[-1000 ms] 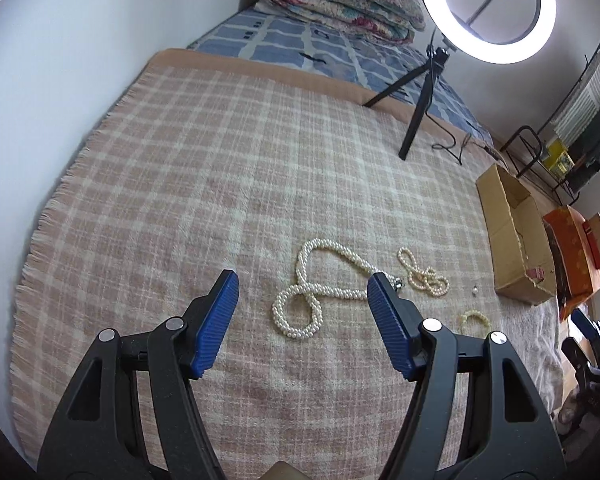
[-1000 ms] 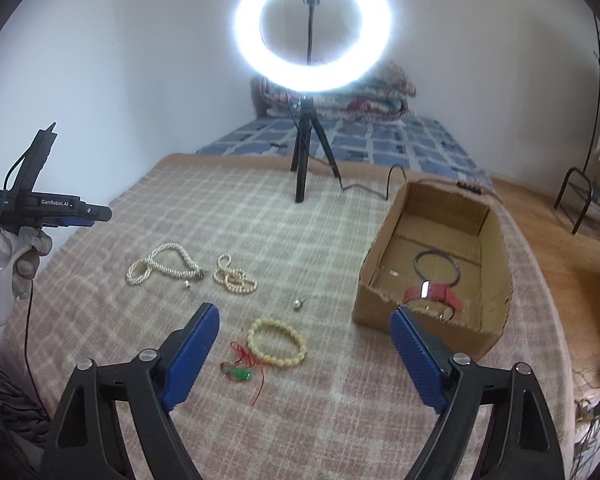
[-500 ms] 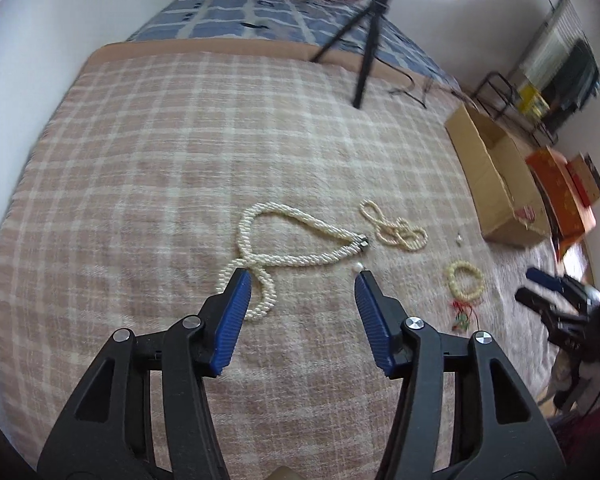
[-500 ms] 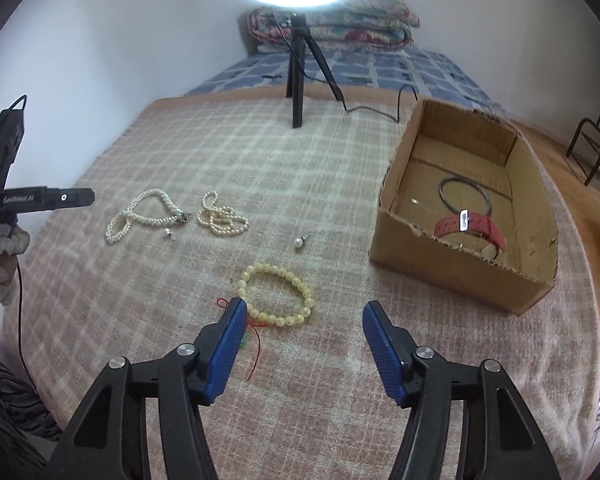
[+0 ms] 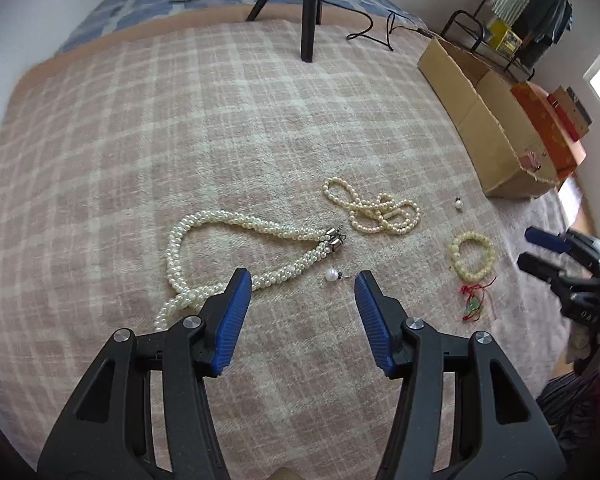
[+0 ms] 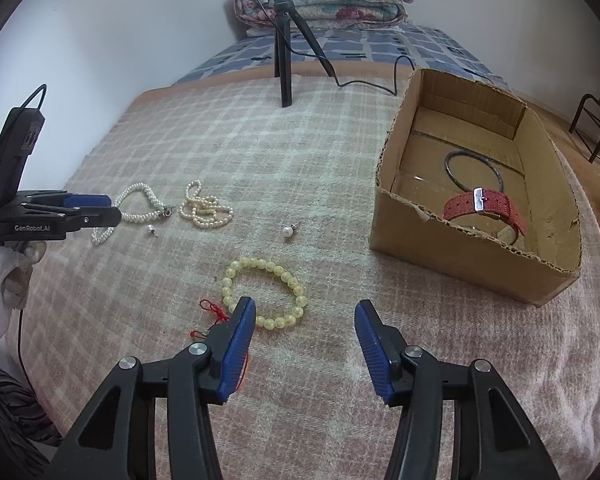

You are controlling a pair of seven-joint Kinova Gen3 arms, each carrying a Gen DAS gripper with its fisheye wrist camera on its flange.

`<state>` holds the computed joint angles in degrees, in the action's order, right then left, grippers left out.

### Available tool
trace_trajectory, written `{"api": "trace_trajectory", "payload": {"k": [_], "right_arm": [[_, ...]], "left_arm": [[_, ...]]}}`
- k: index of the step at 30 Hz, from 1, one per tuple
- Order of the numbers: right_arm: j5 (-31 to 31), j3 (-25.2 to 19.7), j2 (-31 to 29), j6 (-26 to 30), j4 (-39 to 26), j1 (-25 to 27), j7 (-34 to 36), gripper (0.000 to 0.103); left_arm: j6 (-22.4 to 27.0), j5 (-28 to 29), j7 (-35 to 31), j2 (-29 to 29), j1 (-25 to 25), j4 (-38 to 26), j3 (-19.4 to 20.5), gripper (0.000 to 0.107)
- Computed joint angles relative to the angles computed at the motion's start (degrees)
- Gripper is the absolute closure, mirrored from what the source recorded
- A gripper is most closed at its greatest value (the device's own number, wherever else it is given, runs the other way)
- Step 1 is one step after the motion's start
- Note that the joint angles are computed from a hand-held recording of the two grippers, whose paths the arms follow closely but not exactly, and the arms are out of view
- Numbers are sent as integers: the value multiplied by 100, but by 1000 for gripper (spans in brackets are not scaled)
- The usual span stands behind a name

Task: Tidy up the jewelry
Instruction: 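Close right tool on the yellow bead bracelet while left tool grasps the pearl necklace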

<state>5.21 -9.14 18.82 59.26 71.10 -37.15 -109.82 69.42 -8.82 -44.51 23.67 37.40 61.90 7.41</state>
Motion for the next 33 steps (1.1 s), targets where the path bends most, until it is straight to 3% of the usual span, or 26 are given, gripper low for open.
{"api": "trace_trajectory", "payload": {"k": [11, 18, 24, 33], "right_arm": [[-40, 9, 37, -14, 2, 29, 12, 51], [-108, 10, 119, 61, -78, 49, 20, 51], [-143, 24, 201, 145, -153, 49, 22, 54], [-99, 59, 408, 316, -369, -64, 11, 58]], "left_arm": [[-661, 1462, -473, -96, -1059, 637, 224, 57], [-42, 955, -588, 90, -690, 183, 137, 62], [806, 63, -776, 470, 8, -510, -32, 69], [976, -373, -544, 650, 394, -678, -220, 82]]}}
